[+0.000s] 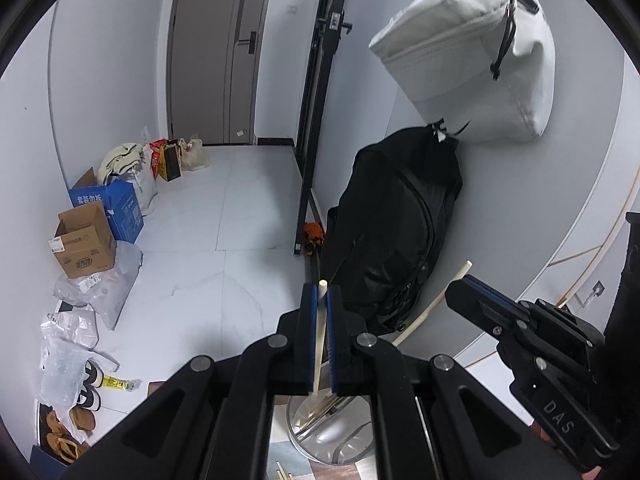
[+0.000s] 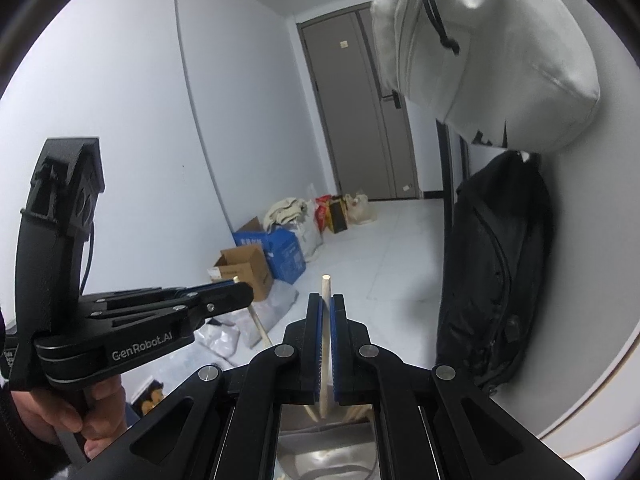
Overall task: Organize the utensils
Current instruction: 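Lift both held chopsticks and carry them over the white holder, then open both tools to drop the chopsticks into the white holder, then move both open tools back down to the chopstick pile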
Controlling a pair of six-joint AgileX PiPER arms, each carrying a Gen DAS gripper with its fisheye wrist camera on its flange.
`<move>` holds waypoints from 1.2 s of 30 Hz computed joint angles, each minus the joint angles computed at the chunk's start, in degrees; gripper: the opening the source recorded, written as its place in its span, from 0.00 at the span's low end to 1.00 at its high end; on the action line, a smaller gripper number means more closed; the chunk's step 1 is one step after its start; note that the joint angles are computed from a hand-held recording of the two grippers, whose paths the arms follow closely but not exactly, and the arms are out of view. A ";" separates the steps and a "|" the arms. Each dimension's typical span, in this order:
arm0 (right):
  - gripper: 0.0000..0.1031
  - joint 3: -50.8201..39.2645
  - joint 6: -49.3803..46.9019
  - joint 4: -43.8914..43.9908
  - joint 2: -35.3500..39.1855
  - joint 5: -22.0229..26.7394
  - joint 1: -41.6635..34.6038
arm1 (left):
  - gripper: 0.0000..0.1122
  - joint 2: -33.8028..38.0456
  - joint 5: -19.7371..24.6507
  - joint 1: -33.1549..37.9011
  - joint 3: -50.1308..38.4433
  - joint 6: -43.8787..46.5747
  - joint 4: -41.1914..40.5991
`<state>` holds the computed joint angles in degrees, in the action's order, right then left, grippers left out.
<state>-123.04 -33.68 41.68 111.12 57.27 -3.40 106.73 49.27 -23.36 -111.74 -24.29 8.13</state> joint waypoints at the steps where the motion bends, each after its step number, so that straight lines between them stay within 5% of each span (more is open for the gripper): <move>1: 0.03 -0.39 -0.01 0.10 0.59 0.36 -0.12 | 0.01 0.48 0.39 0.09 -0.49 0.46 -0.36; 12: 0.03 1.48 -1.28 -0.21 4.17 2.80 -0.40 | 0.01 4.10 2.01 1.93 -2.87 6.39 -8.28; 20: 0.06 3.73 -5.01 4.21 5.18 5.73 -2.18 | 0.02 7.65 5.22 5.47 -6.56 15.34 -22.62; 24: 0.27 8.12 -7.77 8.39 4.50 8.28 -4.79 | 0.03 7.54 7.39 5.69 -6.75 12.45 -20.52; 31: 0.32 22.78 -13.47 12.45 -1.59 6.17 -9.89 | 0.03 2.00 2.95 3.82 2.52 7.02 -13.54; 36: 0.44 28.05 -14.92 12.75 -5.17 5.89 -11.78 | 0.03 -1.22 0.85 2.38 8.99 1.95 -8.06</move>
